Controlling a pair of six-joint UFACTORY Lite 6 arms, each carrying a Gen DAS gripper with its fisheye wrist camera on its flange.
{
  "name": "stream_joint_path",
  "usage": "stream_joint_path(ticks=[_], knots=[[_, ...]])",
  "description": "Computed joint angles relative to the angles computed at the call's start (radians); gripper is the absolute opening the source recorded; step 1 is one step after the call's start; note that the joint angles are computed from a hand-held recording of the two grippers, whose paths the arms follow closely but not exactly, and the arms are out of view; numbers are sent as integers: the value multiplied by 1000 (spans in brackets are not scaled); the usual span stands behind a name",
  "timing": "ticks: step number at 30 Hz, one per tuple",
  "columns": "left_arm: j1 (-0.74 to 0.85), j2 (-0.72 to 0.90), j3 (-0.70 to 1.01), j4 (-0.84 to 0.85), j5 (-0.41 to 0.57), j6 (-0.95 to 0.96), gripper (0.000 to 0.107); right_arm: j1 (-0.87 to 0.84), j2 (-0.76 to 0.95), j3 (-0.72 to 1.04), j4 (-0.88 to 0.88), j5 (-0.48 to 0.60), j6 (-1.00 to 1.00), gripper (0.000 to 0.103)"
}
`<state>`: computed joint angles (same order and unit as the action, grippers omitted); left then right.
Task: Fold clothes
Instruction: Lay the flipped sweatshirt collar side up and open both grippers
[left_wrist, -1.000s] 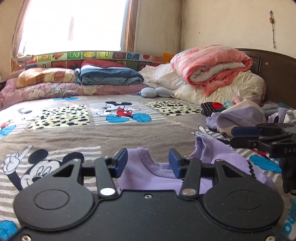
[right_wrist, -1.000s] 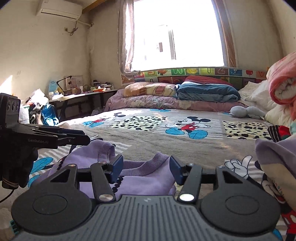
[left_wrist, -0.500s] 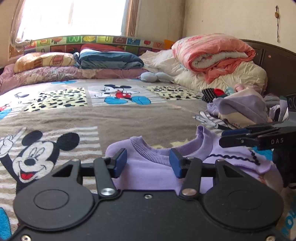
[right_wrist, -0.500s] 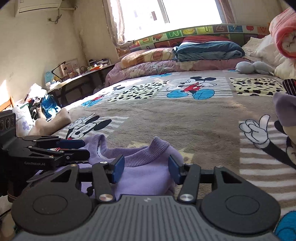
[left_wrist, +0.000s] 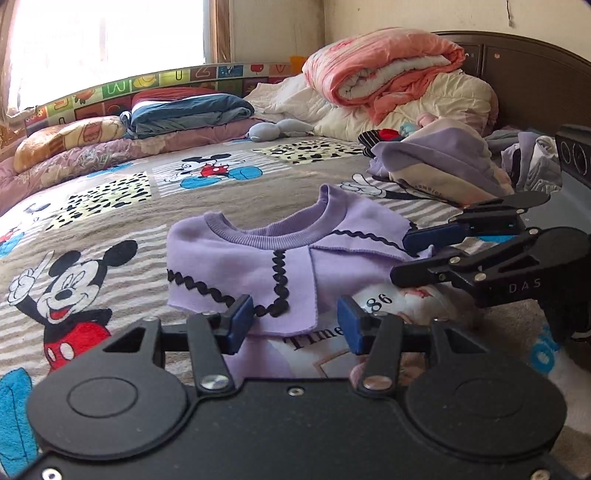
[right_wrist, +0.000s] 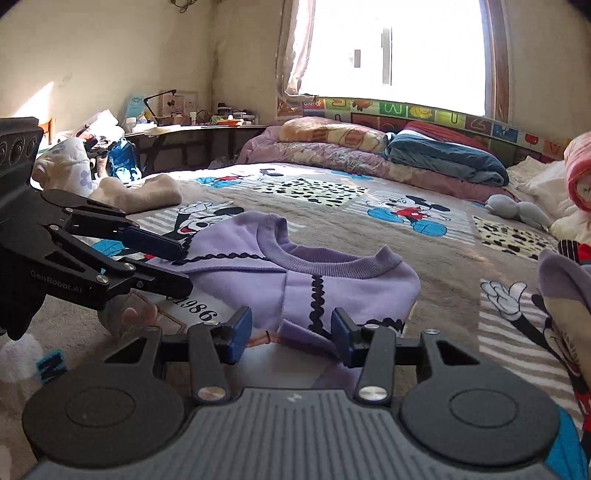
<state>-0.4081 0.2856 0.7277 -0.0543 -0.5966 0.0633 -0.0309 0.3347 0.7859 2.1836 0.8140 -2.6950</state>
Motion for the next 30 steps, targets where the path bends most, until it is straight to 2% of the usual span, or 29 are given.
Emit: stream_joint_path(ticks=[3,6,10,14,17,20,23,26,30], knots=[[47,76,42,129,-28,-118,50,-13,70,45,-18,-4,36,48],[60,80,42,172,-24,-129,51,-10,92,54,-18,-8,16,48],[73,17,11,223,1,-167,51,-14,84,59,-55,-21,46,48],[98,-60,-15,176,-64,-122,51,-34,26,56,-85,9,65,50],[150,14,85,182,-63,-126,51,-13,55,128,-60,-10,51,54],[213,117,179,321,-54,-255,51,0,132,233,-77,-34,83,56],[211,209,263,368,11,-274,51,-5,242,353,-142,-46,186,57],[182,249,309,319,59,-225,51,-23,357,467,-230,-41,328,59],[170,213,262,263,36,-167,52,-15,348,448,-202,-51,276,59]])
